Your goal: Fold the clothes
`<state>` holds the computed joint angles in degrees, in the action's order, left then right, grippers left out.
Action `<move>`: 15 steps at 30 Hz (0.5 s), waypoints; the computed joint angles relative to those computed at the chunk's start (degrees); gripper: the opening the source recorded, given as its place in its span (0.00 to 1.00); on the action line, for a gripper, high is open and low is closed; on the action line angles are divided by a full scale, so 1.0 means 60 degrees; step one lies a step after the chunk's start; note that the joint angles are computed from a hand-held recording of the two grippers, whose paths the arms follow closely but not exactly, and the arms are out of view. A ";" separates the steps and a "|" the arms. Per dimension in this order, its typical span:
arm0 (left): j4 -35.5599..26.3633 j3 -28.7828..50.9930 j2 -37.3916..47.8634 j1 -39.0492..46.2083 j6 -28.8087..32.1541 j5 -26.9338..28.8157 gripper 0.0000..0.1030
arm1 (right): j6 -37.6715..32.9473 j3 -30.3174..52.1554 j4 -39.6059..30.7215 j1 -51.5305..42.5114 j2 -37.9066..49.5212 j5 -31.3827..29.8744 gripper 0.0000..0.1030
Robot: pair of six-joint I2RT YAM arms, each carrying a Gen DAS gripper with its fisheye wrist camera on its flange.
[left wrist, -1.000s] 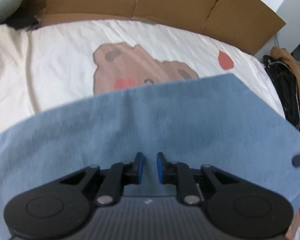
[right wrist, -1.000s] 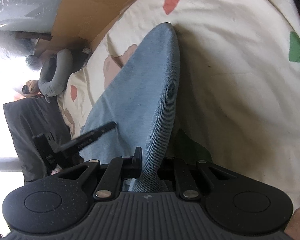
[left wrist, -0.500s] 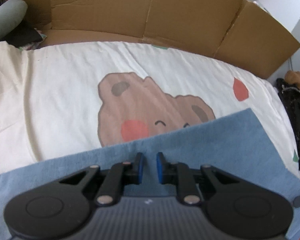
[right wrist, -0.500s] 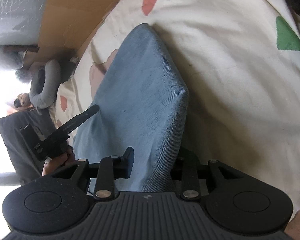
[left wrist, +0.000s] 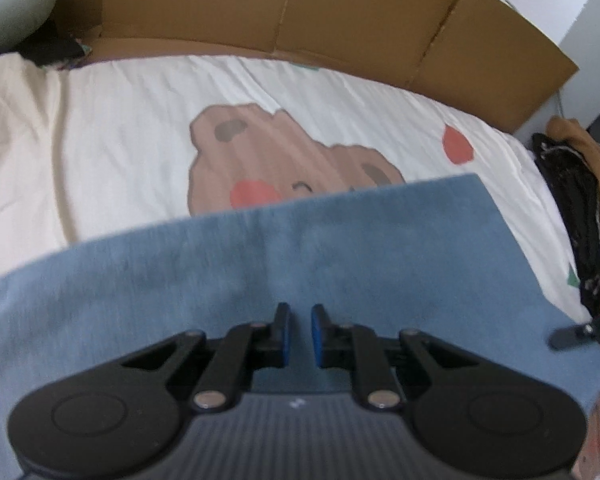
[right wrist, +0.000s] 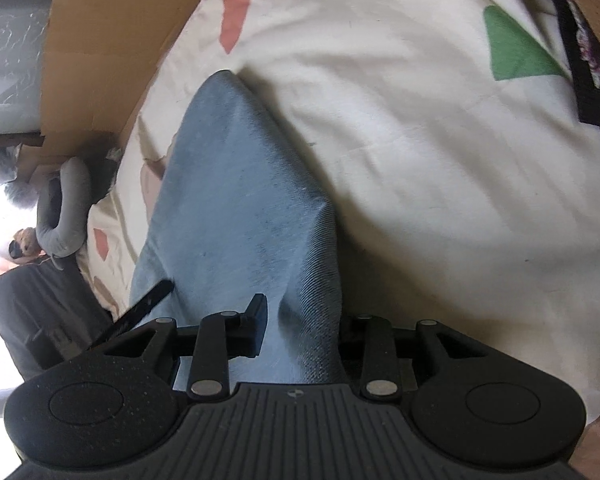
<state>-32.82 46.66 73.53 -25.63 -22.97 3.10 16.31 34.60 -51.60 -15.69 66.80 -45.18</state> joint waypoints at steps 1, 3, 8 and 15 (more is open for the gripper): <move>-0.0074 -0.0096 -0.0160 -0.0075 -0.0113 0.0022 0.13 | -0.0064 -0.0011 0.0018 -0.0079 0.0057 0.0050 0.32; -0.0251 -0.0289 -0.0477 -0.0220 -0.0371 0.0086 0.13 | 0.0014 -0.0086 0.0202 -0.0109 0.0041 0.0194 0.33; -0.0683 -0.0905 -0.1414 -0.0598 -0.1150 0.0258 0.13 | -0.0346 -0.0129 0.0428 -0.0384 0.0319 0.0124 0.25; -0.1277 -0.1701 -0.2885 -0.1529 -0.2746 0.0329 0.12 | -0.1192 0.0432 -0.0268 -0.0155 0.0120 -0.0133 0.08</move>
<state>-40.48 36.46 56.22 -34.80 -39.44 5.07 9.16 37.20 -53.21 -16.62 67.52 -45.98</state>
